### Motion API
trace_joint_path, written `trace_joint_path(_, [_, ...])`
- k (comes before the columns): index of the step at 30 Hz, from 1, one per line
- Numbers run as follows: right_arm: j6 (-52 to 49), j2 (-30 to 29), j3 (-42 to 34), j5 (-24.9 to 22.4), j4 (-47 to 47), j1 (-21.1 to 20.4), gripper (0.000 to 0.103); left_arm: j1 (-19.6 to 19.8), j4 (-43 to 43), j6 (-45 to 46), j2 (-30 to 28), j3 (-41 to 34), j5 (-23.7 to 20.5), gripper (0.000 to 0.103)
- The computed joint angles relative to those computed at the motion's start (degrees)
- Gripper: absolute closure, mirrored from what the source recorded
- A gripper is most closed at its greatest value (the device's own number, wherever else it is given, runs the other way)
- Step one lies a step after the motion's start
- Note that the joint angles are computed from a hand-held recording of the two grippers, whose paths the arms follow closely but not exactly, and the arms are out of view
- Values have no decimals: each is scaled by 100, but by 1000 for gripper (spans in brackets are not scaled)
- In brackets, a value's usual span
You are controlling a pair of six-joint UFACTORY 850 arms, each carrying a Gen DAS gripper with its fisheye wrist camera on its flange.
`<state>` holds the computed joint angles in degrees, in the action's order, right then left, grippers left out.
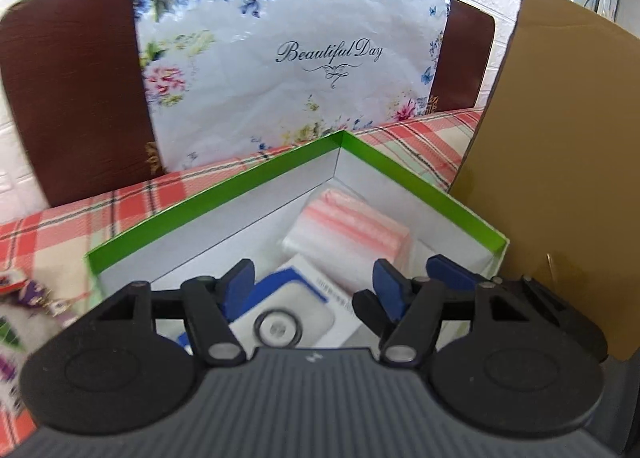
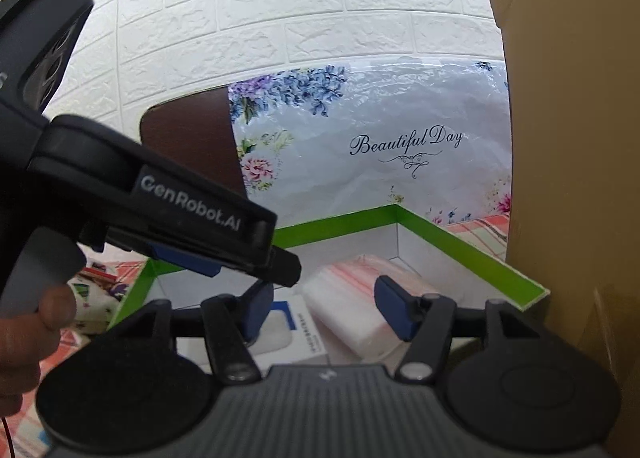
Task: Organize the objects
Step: 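Carry the zip bag roll into the green-rimmed box and release it, then move the left gripper back to the blue-capped marker on the cloth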
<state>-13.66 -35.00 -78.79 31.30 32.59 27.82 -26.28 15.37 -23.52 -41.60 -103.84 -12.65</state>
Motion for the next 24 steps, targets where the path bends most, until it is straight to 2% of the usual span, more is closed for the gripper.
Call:
trace_joint_path(5, [-270, 247, 285, 71, 202, 203, 41, -114, 2260, -2183, 570, 807, 104, 35])
trace_joint_path(11, [-481, 569, 612, -79, 331, 351, 41, -174, 4177, -4263, 1163, 1602, 2, 33])
trace_joint_path(17, [-534, 802, 862, -177, 416, 458, 41, -220, 5337, -5616, 1586, 2206, -335, 33])
trace_joint_path(24, [-226, 968, 1007, -318, 326, 539, 42, -206, 5657, -6189, 1903, 2723, -676, 32])
